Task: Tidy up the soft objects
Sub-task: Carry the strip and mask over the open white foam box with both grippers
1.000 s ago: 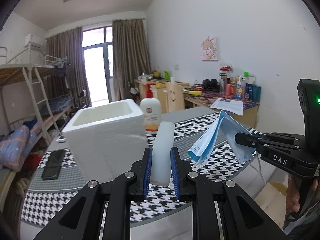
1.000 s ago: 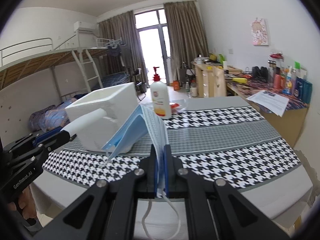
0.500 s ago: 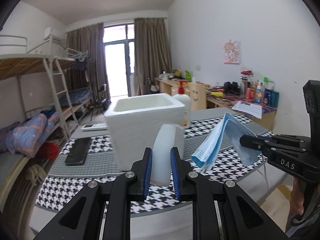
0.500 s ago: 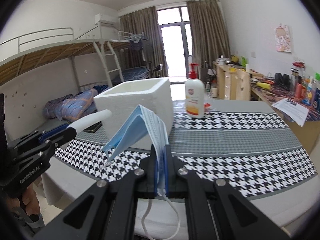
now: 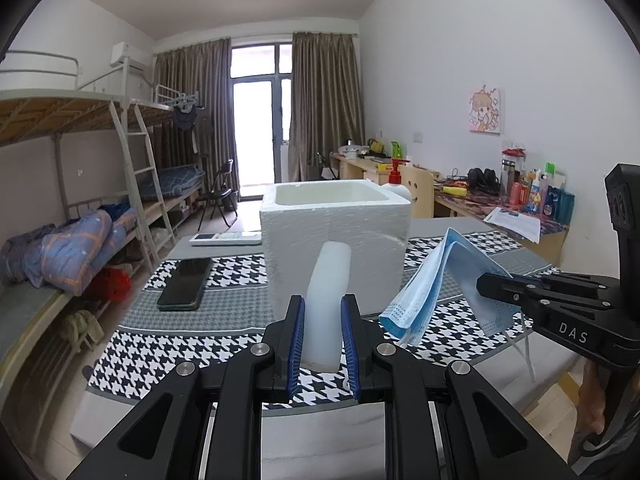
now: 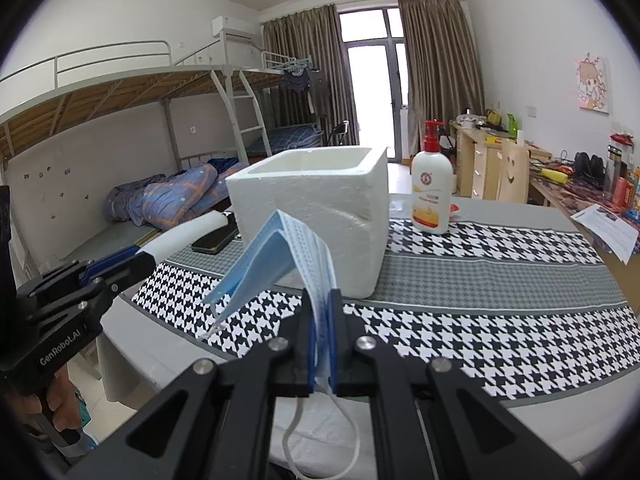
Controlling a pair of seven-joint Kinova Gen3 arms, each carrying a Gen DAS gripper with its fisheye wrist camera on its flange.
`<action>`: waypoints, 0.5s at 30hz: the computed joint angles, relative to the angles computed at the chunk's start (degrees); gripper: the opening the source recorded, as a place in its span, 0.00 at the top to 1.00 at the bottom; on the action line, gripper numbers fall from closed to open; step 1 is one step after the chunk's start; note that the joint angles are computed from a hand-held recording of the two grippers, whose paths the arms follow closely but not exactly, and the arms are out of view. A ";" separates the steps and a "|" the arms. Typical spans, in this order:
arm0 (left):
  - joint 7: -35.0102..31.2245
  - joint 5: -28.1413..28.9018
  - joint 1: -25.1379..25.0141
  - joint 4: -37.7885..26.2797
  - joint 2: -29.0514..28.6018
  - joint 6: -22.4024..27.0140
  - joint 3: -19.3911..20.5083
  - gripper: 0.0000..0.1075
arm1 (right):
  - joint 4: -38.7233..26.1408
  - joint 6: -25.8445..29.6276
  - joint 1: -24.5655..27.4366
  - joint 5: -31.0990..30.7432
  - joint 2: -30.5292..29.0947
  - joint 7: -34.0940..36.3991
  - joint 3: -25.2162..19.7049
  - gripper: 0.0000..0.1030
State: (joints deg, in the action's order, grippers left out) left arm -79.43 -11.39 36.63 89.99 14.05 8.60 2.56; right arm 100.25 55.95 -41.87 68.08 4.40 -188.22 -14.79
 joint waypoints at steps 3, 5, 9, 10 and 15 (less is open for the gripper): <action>-0.79 0.83 -1.51 0.34 -0.26 -0.07 1.18 0.82 | -0.49 0.45 -0.25 0.08 0.47 0.22 -0.02 0.92; -1.45 1.31 -2.27 0.26 -0.29 0.05 1.82 0.82 | -0.82 0.73 -0.35 -0.14 0.56 0.55 0.09 0.92; -2.55 2.15 -3.27 -0.48 -0.10 0.52 2.90 0.82 | -1.56 1.03 -0.41 -0.26 0.82 1.19 0.41 0.92; -2.86 2.36 -3.51 -0.66 -0.05 0.61 3.16 0.82 | -1.73 1.03 -0.37 -0.36 0.82 1.60 0.49 0.92; -4.43 4.44 -5.31 -2.11 0.39 1.05 4.85 0.82 | -2.92 1.26 -0.30 -0.65 0.93 3.08 0.84 0.92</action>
